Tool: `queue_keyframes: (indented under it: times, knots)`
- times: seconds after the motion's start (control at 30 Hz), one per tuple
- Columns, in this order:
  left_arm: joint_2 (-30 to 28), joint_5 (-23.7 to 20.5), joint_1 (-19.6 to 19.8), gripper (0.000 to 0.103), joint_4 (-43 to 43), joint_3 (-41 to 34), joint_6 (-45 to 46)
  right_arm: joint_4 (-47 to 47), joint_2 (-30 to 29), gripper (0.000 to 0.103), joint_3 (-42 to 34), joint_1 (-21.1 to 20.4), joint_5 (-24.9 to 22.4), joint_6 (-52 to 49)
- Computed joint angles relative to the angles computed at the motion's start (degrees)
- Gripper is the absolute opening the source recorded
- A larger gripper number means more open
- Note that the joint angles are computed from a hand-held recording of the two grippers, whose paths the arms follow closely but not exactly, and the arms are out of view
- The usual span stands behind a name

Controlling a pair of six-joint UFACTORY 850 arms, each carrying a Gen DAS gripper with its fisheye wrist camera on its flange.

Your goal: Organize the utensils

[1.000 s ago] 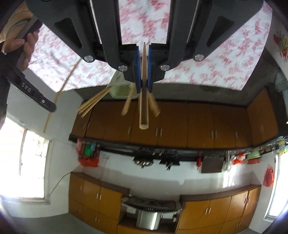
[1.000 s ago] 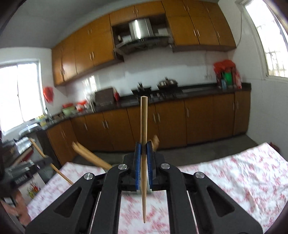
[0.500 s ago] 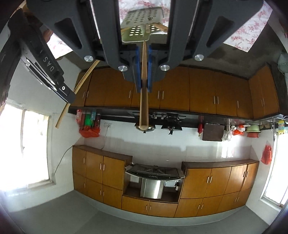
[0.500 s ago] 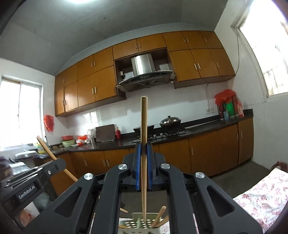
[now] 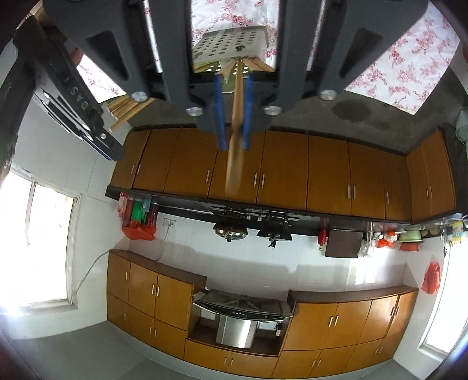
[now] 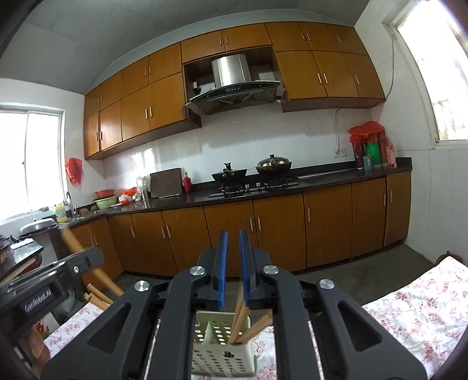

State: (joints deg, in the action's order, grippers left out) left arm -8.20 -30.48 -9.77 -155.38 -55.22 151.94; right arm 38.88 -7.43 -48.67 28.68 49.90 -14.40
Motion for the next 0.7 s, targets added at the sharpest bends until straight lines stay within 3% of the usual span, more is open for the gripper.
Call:
queue_keyframes:
  times: [0.07, 0.17, 0.23, 0.3, 0.33, 0.47, 0.6, 0.7]
  knots:
    - [1.1, -0.5, 0.5, 0.036, -0.2, 1.0, -0.3, 0.3, 1.9, 0.032, 1.5, 0.3, 0.3, -0.4]
    - [4.0, -1.3, 1.6, 0.051, -0.7, 3.6, 0.4, 3.3, 5.2, 0.034, 4.3, 1.3, 0.7, -3.7]
    - [6.4, -1.3, 2.6, 0.067, -1.9, 6.4, 2.3, 5.6, 7.2, 0.049, 6.4, 2.6, 1.6, -5.2]
    - [8.9, -2.0, 3.2, 0.081, -4.4, 9.9, 5.9, 8.2, 9.1, 0.07, 8.9, 4.4, 2.9, -7.0]
    - [9.9, -2.3, 3.5, 0.09, -5.0, 11.2, 7.2, 9.6, 9.6, 0.074, 9.7, 5.3, 3.5, -8.3]
    - [15.2, -5.0, 3.2, 0.099, -14.7, 19.4, 19.7, 15.1, 10.7, 0.096, 13.3, 10.2, 5.8, -13.0]
    - [18.4, -6.0, 2.3, 0.099, -21.0, 25.1, 26.4, 19.1, 9.8, 0.101, 14.9, 13.5, 5.6, -13.3]
    - [20.2, -6.5, 2.5, 0.099, -20.6, 28.5, 25.9, 22.4, 9.1, 0.101, 15.5, 15.1, 5.1, -13.4]
